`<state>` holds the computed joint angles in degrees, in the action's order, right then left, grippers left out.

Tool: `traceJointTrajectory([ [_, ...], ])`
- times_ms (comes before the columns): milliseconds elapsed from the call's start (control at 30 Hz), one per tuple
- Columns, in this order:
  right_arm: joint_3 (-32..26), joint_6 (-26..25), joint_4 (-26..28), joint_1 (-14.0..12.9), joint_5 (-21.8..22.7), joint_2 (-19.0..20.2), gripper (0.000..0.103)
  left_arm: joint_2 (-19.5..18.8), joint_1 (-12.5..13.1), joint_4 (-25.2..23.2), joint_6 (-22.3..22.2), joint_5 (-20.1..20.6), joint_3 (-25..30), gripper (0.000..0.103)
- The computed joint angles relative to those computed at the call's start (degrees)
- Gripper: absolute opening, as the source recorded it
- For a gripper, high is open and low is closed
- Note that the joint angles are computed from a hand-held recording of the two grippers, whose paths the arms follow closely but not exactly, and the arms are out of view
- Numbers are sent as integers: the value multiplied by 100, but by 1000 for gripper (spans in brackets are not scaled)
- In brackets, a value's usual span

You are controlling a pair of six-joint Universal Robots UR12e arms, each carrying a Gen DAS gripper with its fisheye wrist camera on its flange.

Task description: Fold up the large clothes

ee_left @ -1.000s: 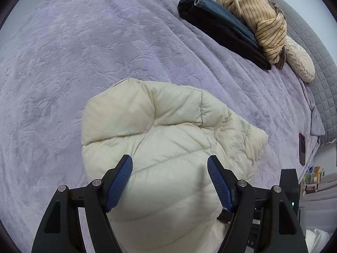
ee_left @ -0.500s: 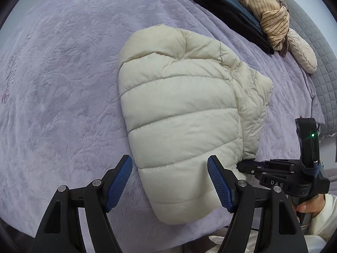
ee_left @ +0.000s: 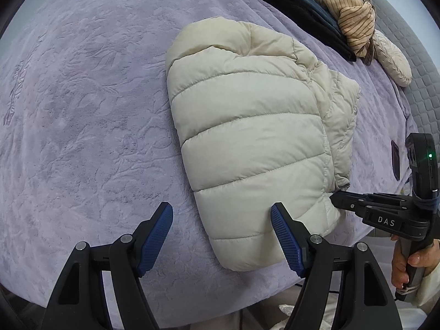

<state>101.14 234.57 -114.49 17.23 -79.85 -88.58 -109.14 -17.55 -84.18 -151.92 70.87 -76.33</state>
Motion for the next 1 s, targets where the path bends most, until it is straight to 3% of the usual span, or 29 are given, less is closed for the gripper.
traceJointTrajectory([
  [133, -82, 228, 21, 118, -129, 56, 22, 13, 3, 75, 94, 118, 12, 75],
  [200, -55, 274, 7, 160, -190, 5, 37, 8, 25, 39, 107, 142, 42, 75],
  [300, -75, 296, 44, 196, -270, 5, 50, 47, 61, 138, -25, 138, 20, 75],
  [400, -87, 271, 29, 196, -251, -3, 50, 120, 120, 352, -244, 60, -64, 75],
  [500, -62, 208, -18, 199, -253, -50, 54, 144, 79, 435, -348, 223, -83, 103],
  [667, -26, 135, -35, 228, -209, -144, 61, 230, -4, 567, -638, 497, -123, 103],
  [767, -30, 94, 54, 311, -339, -301, 72, 392, -83, 1191, -822, 885, -346, 103],
  [833, -84, 70, 78, 372, -472, -362, 81, 473, -45, 1298, -931, 737, -403, 103],
  [900, -167, 54, 172, 412, -625, -389, 81, 533, -5, 1262, -1035, 540, -418, 103],
  [1000, -304, 50, 312, 456, -847, -407, 81, 637, -41, 1418, -1128, 694, -475, 103],
])
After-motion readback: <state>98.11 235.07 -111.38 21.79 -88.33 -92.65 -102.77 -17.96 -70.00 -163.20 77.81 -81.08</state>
